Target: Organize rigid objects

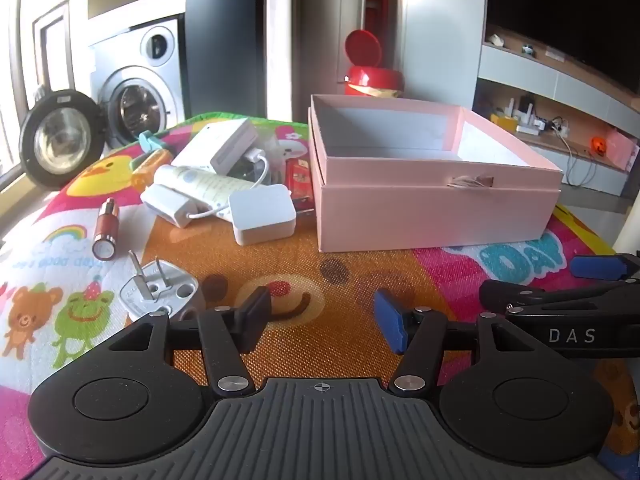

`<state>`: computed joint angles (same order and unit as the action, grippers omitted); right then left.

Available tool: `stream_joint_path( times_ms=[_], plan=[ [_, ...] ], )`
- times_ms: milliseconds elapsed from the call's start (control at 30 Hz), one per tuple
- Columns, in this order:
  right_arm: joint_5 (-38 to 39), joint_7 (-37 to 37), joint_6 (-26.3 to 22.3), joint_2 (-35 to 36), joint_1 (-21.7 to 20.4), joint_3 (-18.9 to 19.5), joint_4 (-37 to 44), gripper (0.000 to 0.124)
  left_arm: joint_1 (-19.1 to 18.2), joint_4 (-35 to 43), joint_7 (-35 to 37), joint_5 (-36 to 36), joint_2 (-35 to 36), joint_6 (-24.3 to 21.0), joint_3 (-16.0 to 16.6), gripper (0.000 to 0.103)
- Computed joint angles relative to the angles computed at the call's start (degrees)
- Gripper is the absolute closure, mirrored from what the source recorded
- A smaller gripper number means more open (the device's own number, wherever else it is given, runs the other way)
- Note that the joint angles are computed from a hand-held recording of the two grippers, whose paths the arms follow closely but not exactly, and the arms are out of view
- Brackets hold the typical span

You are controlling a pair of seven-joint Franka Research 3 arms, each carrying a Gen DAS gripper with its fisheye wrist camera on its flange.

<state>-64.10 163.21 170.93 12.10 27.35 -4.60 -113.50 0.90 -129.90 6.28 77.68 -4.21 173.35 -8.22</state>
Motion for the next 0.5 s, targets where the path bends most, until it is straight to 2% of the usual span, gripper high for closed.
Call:
stream_joint_path(
  times_ms=[500],
  plan=[
    [-1.3,1.3,0.0,0.1,0.1,-0.1,0.2,0.021,0.0,0.1,-0.9,0.7,0.0,0.0,0.0,0.04]
  ],
)
